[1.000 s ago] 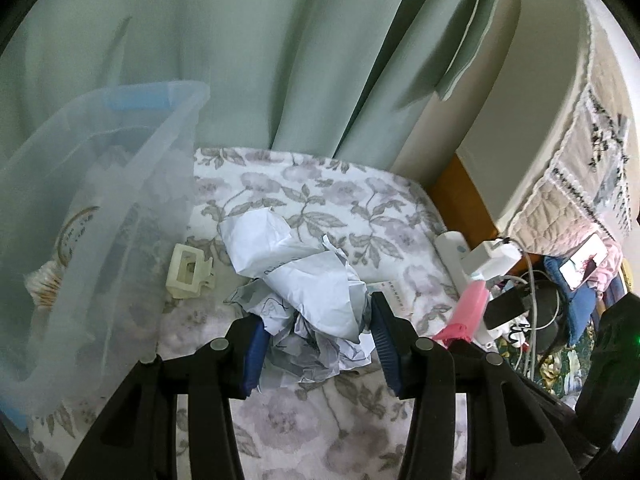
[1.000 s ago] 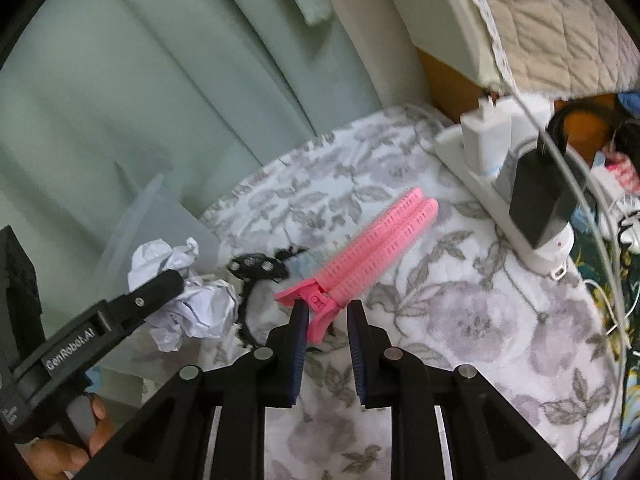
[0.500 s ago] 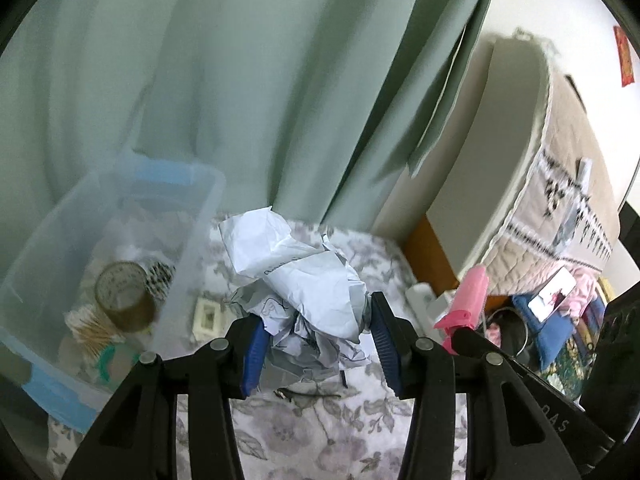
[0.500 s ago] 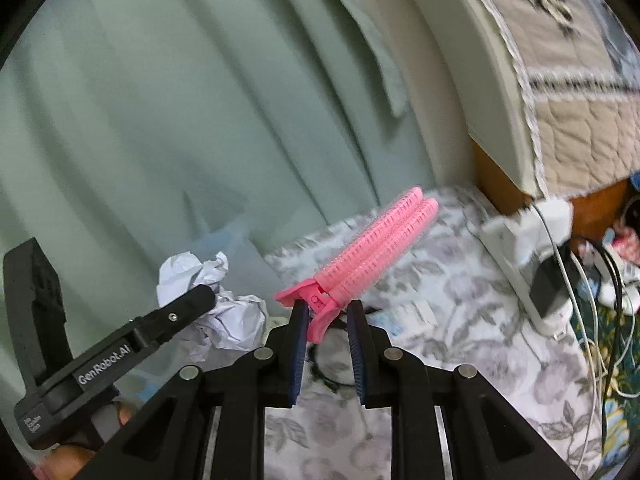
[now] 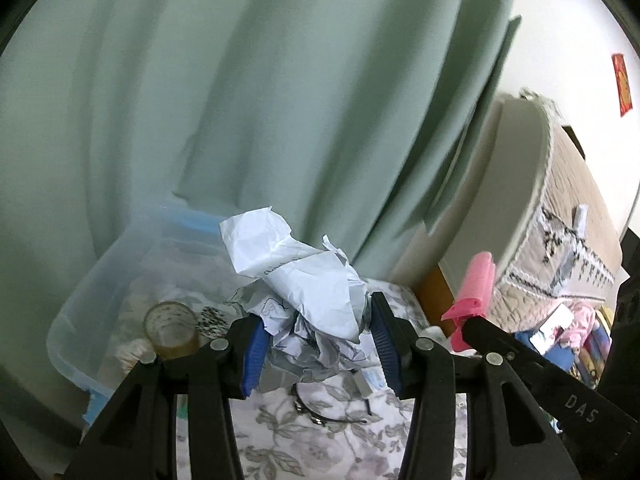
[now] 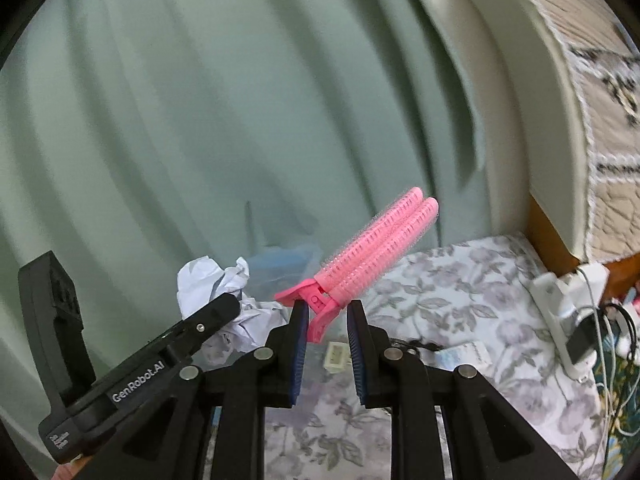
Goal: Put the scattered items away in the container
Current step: 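Lift the paper and pink rollers and carry both over the clear box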
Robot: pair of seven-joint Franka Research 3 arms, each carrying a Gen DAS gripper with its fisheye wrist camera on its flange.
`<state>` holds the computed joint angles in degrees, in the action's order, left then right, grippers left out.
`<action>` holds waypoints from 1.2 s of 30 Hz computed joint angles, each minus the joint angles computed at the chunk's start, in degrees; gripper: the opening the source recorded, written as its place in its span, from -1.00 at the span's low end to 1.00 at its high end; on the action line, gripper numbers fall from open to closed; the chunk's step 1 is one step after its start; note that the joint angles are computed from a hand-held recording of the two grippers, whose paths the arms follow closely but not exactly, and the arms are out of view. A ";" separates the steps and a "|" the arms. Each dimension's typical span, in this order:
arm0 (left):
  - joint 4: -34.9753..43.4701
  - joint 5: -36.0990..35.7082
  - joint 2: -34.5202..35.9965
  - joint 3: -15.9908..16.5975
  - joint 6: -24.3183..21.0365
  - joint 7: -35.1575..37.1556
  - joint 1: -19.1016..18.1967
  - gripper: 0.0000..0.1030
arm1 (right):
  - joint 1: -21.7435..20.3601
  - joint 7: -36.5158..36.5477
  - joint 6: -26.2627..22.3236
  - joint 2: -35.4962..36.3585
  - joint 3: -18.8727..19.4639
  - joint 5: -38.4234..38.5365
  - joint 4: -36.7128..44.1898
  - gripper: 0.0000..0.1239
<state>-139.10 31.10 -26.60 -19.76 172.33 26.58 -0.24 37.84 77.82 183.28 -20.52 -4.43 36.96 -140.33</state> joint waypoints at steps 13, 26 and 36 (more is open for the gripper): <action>-6.21 -2.44 -5.63 2.34 2.26 -0.70 3.85 -0.03 | 0.54 -2.51 -2.43 5.06 3.90 -0.98 5.60 -0.65; -10.92 -6.25 -7.63 4.53 3.53 0.51 5.39 -0.03 | -3.38 -5.75 -8.22 10.14 10.06 -1.01 10.59 -0.65; -13.39 -9.66 -7.30 7.85 3.16 3.23 3.83 -0.02 | -6.51 -3.80 -13.15 14.05 13.50 -5.19 13.11 -0.65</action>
